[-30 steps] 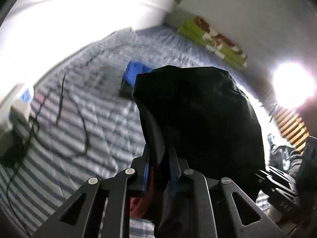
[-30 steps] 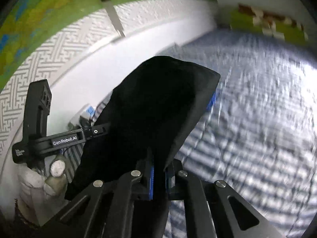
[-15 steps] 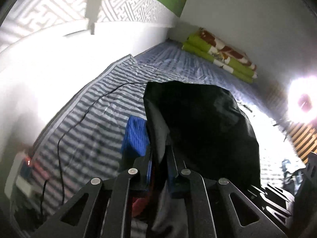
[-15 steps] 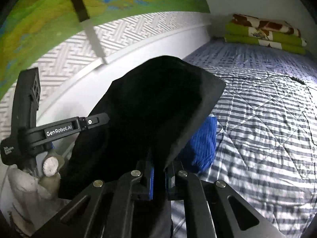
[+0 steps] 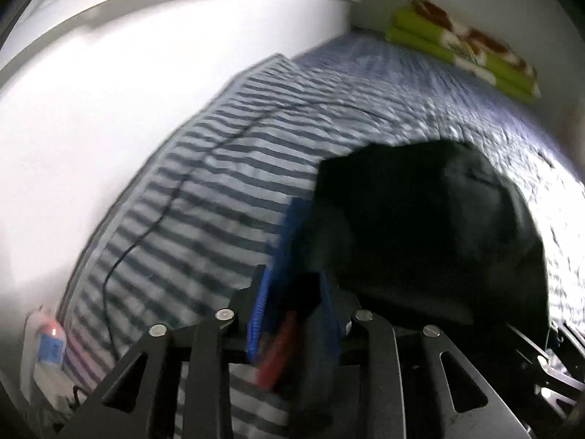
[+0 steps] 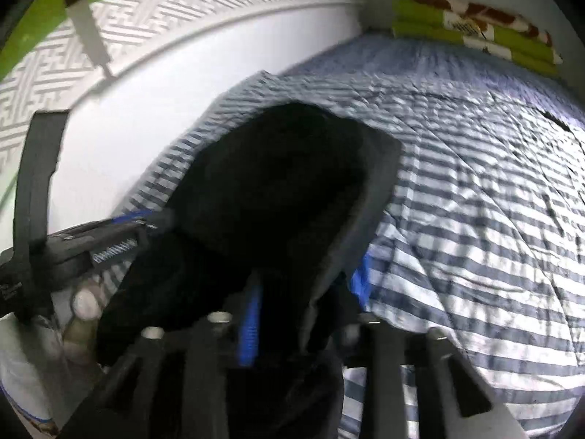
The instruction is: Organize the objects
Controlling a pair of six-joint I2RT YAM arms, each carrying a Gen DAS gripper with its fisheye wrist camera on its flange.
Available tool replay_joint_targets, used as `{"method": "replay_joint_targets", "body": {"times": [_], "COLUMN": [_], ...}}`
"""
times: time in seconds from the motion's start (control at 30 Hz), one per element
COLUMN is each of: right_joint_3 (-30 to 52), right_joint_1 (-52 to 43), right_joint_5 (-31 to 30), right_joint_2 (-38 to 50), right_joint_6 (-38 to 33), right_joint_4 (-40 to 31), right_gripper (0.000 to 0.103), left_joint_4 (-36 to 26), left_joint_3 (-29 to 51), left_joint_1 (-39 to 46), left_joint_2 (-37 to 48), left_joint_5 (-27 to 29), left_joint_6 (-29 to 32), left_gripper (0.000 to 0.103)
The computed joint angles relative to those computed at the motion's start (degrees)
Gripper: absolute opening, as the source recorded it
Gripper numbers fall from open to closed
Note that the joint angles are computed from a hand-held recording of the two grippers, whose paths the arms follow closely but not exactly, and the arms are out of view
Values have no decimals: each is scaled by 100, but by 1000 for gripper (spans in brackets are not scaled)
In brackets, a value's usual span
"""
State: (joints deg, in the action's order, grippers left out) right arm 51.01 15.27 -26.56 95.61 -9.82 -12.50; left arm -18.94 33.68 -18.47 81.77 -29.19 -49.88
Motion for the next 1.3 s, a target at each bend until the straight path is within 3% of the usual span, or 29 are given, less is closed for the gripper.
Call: {"method": "replay_joint_targets", "body": {"times": [0.07,0.13,0.2,0.27,0.33,0.4,0.5,0.6,0.67,0.73,0.8,0.87,0.93,1.03,1.07,1.1,1.17,1.23,1.27,1.3], "right_joint_3": [-215,-550,-1045,-1270,-1601,-1582,-1237,-1141,-799,-666,-708,-663,-628,-808,-730,-435,-141,292,365,284], "right_joint_1": [-321,-582,-1002,-1295,-1466,-1221,-1123,-1559,-2098,-2482,-2621,-2549,-2126,-1380,-1212,-1136,-1145,-1426,-1529,-1471], "right_joint_5": [-109,-107,-504,-1041,-1403,-1090,-872,-1036,-1569,-1844,-1938,-2011,-1885,-1128,-1073,-1205,-1709,-2781,-3020,-2652], "right_joint_2": [-323,-706,-1210,-1439,-1681,-1511,-698,-926,-739,-762,-1022,-1054,-963,-865,-646,-248,-6,357,386,169], "right_joint_6": [47,-1,-159,-463,-628,-899,-1274,-1714,-2509,-2999,-2997,-2772,-2249,-1563,-1408,-1388,-986,-1353,-1534,-1499], "right_joint_4": [-16,108,256,35,77,-237,-888,-1590,-2589,-3010,-2896,-2749,-2325,-1432,-1457,-1889,-2396,-3248,-3482,-3332], "right_gripper": [49,49,49,48,48,48,46,47,47,48,48,52,54,55,33,18,17,17,17,17], "left_joint_4": [-237,-579,-794,-920,-658,-590,-356,-970,-1479,-2039,-2587,-3136,-3101,-3227,-3236,-3195,-3130,-3066,-2989,-2993], "left_joint_3": [-207,-286,-308,-235,-294,-268,-459,-436,-372,-377,-274,53,322,669,714,681,662,654,614,622], "left_joint_1": [-111,-416,-848,-1354,-1612,-1717,-1927,-2342,-2750,-3480,-4524,-5425,-5640,-5732,-5777,-5729,-5673,-5584,-5504,-5468], "left_joint_2": [-551,-964,-1200,-1031,-755,-223,180,-62,-284,-744,-912,-540,-129,213,227,225,211,193,161,149], "left_joint_5": [-195,-461,-511,-640,-420,-289,-207,-361,-480,-606,-877,-1013,-858,-913,-963,-984,-948,-878,-855,-859], "left_joint_6": [-280,-504,-643,-828,-883,-1232,-1612,-2182,-2819,-3967,-5438,-6784,-6770,-6683,-6649,-6557,-6433,-6330,-6169,-6080], "left_gripper": [33,33,32,32,32,32,40,40,40,40,40,40,40,40,40,40,40,40,40,40]}}
